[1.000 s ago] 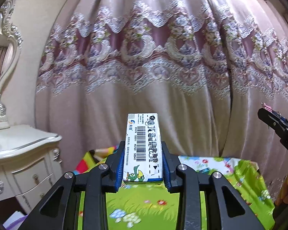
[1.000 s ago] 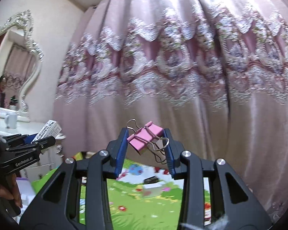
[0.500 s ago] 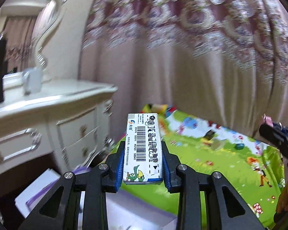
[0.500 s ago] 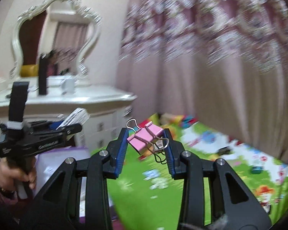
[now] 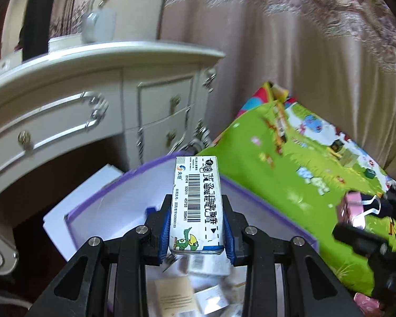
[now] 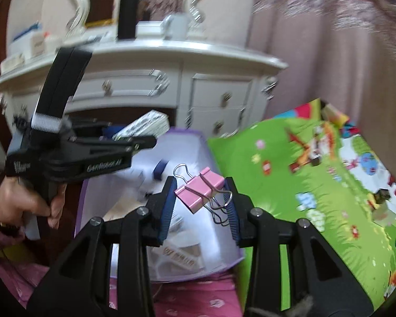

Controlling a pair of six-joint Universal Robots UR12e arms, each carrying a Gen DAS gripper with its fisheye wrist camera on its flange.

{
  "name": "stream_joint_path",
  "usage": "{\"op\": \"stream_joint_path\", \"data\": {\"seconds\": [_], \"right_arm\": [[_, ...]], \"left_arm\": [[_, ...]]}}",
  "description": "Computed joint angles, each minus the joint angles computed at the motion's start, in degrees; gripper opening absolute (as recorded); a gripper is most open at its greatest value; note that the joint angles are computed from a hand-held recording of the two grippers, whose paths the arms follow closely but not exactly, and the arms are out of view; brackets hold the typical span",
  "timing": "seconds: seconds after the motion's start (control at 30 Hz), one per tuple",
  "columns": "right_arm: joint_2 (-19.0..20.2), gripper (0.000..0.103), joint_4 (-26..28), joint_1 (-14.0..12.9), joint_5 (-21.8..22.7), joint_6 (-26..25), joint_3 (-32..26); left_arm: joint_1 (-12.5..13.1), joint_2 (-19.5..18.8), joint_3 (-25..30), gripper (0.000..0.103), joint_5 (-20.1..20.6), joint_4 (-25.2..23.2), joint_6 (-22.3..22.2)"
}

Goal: Organize rigid objects
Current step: 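Lift the pink clip and barcoded box and carry them over the storage box, then open both tools to drop the clip and barcoded box into the storage box, then move both open tools back over the play mat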

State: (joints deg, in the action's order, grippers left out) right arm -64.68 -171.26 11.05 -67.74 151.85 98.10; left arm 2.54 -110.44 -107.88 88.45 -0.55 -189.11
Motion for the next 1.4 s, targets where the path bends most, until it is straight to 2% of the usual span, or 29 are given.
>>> {"op": "stream_joint_path", "data": {"seconds": [0.17, 0.33, 0.4, 0.47, 0.5, 0.53, 0.57, 0.6, 0.67, 0.77, 0.83, 0.9, 1.0, 1.03, 1.1, 1.17, 1.23, 1.3, 1.37, 1.4], "right_arm": [[1.18, 0.041, 7.14, 1.34, 0.37, -4.70, -1.37], [2.20, 0.041, 13.03, 1.81, 1.96, -6.20, -2.63], [2.45, 0.041, 15.25, 1.58, 3.78, -6.66, -2.99], [2.46, 0.043, 16.74, 1.15, 6.10, -6.88, -3.01], [2.51, 0.052, 17.92, 0.91, 7.09, -7.08, -3.18], [2.56, 0.059, 17.96, 0.74, 7.28, -6.75, -3.17], [2.53, 0.070, 17.15, 0.37, 7.35, -5.95, -2.90], [2.53, 0.074, 16.70, 0.06, 7.69, -5.32, -2.90], [2.29, 0.075, 14.62, -1.45, 8.82, -2.55, -2.41], [1.67, 0.081, 8.71, -4.48, 6.66, 5.05, -1.07], [1.47, 0.086, 3.89, -7.34, 2.30, 12.38, 0.06], [1.29, 0.087, 1.62, -10.34, -3.74, 19.48, 0.93], [1.46, 0.087, 1.90, -14.91, -9.32, 29.33, 0.93], [1.64, 0.087, 2.24, -16.72, -10.88, 33.71, 0.72], [1.85, 0.087, 3.68, -19.99, -13.57, 41.59, 0.24], [1.86, 0.087, 2.16, -22.36, -14.40, 46.42, 0.96], [1.83, 0.087, 0.99, -23.67, -14.94, 47.63, 1.42], [1.99, 0.087, 0.69, -24.46, -15.43, 47.52, 1.58], [2.40, 0.087, 2.23, -25.02, -15.47, 47.81, 0.99], [2.81, 0.087, 3.37, -25.48, -15.28, 48.56, 0.40]], "left_arm": [[0.78, -0.49, 0.35, 0.034, 2.01, -4.09, -1.53], [1.12, -0.91, 1.30, 0.035, 4.00, -9.47, -3.41], [0.87, -1.16, 2.23, 0.035, 5.66, -13.24, -3.41], [0.28, -1.65, 3.62, 0.047, 8.33, -17.48, -3.49], [-0.08, -1.90, 4.29, 0.067, 9.83, -19.50, -3.87], [-0.62, -2.34, 5.25, 0.081, 12.02, -22.14, -4.98], [-1.02, -2.60, 5.71, 0.084, 13.40, -23.05, -5.89], [-1.22, -2.78, 6.02, 0.085, 14.02, -23.39, -6.33], [-2.02, -3.25, 7.38, 0.085, 13.58, -24.37, -6.57], [-3.77, -4.46, 10.87, 0.085, 9.11, -25.29, -3.06], [-5.90, -6.27, 14.29, 0.088, 5.91, -24.62, 1.46], [-7.73, -8.31, 17.32, 0.091, 1.79, -23.41, 5.19], [-11.13, -13.94, 25.26, 0.094, -7.26, -23.69, 14.75], [-11.96, -15.41, 27.43, 0.094, -8.72, -24.06, 16.85], [-14.26, -20.29, 35.31, 0.094, -12.11, -27.37, 23.73], [-16.11, -25.29, 44.19, 0.094, -13.69, -32.46, 29.15], [-17.84, -30.85, 54.21, 0.094, -13.80, -37.15, 33.41], [-19.09, -35.61, 63.31, 0.094, -12.05, -42.34, 34.90], [-20.13, -41.73, 74.77, 0.094, -11.14, -48.05, 35.96], [-20.51, -43.76, 78.56, 0.094, -10.82, -49.71, 36.11]]}}
